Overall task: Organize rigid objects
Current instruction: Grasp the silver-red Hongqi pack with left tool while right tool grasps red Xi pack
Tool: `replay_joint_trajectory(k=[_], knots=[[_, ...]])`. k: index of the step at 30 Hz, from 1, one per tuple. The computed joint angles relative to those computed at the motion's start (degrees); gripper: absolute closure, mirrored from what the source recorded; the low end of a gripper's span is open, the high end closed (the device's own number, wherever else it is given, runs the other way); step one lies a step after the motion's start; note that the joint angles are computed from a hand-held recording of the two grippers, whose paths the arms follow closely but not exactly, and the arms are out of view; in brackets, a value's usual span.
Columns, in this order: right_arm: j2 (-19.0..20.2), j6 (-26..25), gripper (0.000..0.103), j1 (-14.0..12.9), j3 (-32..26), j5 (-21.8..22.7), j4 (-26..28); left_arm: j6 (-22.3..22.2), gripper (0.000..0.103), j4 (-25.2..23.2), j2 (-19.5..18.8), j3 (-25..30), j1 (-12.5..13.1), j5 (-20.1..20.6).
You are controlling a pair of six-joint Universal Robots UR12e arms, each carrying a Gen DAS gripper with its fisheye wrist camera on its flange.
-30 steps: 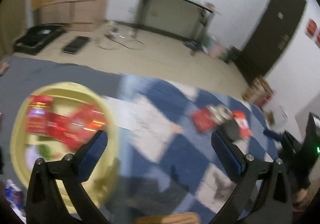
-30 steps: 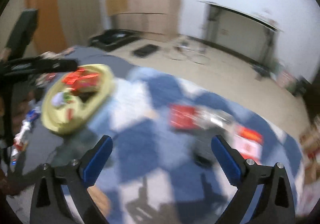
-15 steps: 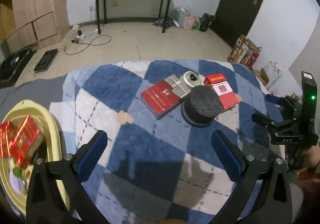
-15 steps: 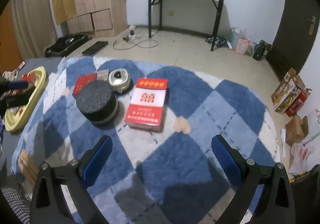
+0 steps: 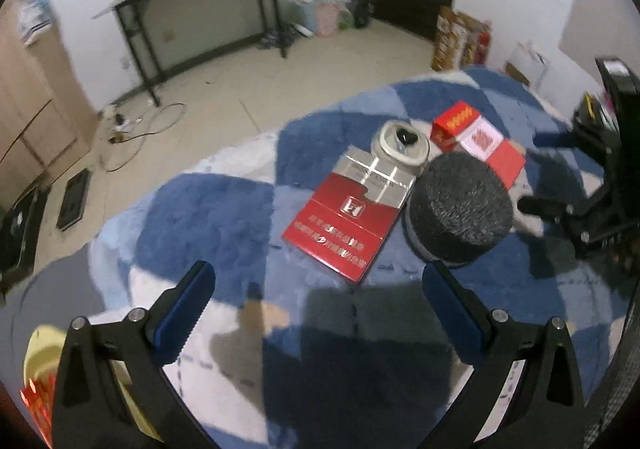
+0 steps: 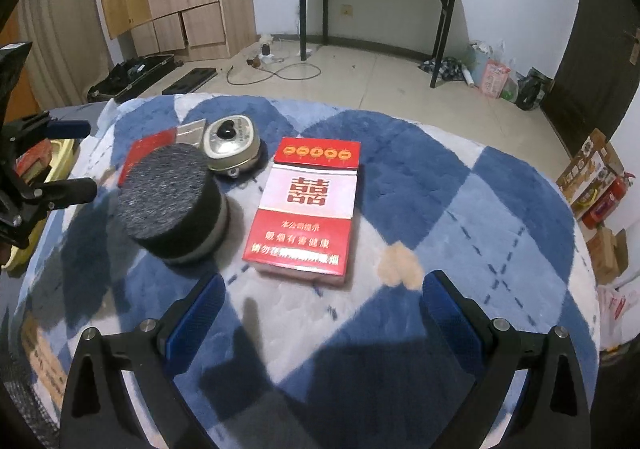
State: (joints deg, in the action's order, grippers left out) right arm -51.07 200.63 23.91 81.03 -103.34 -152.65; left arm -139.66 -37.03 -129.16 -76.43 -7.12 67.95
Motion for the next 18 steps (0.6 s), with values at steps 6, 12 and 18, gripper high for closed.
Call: replay_joint_trajectory(k=[6,12,18], knots=[[1.9,1.0,0.002,-0.8,-1.3,1.9,-1.1,2.3,0.0,-0.8,-2.2,2.2,-0.9,0.5],[3.5,0.3,0.002,-0.9,-2.8,2.0,-2.5,3.2,0.0,-0.6,-4.0,4.2,-2.0,1.6],[4.6,-0.9,0.013,-0.9,-3.7,0.1,-3.2,-1.5,0.023,0.7,-4.0,3.5,-2.3,1.6]])
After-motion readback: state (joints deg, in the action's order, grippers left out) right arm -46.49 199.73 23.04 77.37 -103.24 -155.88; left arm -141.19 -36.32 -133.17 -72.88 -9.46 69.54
